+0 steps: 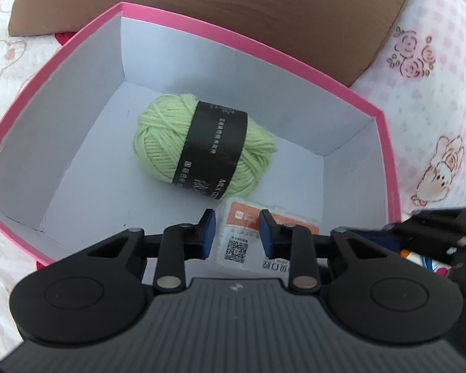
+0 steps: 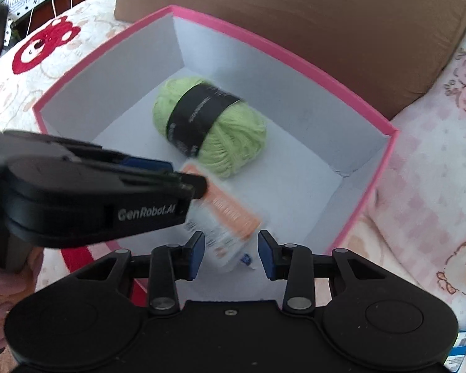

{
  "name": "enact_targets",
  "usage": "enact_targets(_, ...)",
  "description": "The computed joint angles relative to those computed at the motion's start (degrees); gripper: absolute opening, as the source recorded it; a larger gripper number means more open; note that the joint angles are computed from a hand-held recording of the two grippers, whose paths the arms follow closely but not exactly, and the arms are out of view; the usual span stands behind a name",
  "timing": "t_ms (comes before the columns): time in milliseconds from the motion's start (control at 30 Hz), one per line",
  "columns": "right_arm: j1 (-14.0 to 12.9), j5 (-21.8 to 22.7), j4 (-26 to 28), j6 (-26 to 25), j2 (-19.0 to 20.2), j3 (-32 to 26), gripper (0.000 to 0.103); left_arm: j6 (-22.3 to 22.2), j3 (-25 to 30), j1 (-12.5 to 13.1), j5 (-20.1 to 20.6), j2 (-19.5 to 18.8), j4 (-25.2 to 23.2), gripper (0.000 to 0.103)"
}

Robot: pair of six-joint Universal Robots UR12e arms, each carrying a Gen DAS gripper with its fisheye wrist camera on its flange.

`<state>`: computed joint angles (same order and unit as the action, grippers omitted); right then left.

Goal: Organize objects
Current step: 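Open the left gripper to release the floss box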

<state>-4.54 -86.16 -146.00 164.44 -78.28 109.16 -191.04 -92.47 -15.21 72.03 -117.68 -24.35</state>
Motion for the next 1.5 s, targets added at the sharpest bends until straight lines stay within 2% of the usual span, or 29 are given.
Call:
enact_targets(100,-1.1,1.1,-3.1,0.0,-1.0,1.0,0.042,-1.4,-0.1,0.6,-3.6,-0.2,0.5,0.029)
enact_targets(267,-2.7,4.3,-2.2,-0.4,-2.5,1.8,0.042,0.1,0.1,-0.2,-0.2,0.0,-0.8,0.03)
enact_targets(433,-3.5,6.6,-3.7,-0.2,-3.7,3.3,0.042,0.1,0.4,-0.5,-0.5,0.1,-1.7,0.036)
enact_targets(700,-3.7,7.7,-7.0,-0.7,-4.7,5.4,0.042,-2.9,0.5,-0.8,-1.3,-0.1,-1.2,0.032)
enact_targets(867,-4.0,8.7,-8.0,-0.4,-5.1,6.0,0.043,-3.1,0.2,-1.1,0.2,0.2,-0.8,0.032)
enact_targets(1067,-4.7,10.3,-8.6,-0.4,-7.0,7.4,0.043,-4.2,-1.2,-0.9,-0.4,2.2,0.3,0.037)
enact_targets(1167,-5.1,11.0,-8.5,-0.3,-8.3,8.1,0.044,-3.9,-1.7,-1.2,1.0,3.6,-0.4,0.041)
enact_targets(1367,-5.6,11.6,-8.0,-1.2,-11.1,9.2,0.046,-2.1,-2.6,-2.1,3.9,6.2,-0.5,0.043)
enact_targets(1500,-5.9,12.3,-7.0,-2.4,-12.8,9.6,0.047,-0.8,-2.7,-1.9,5.0,8.5,-4.7,0.045)
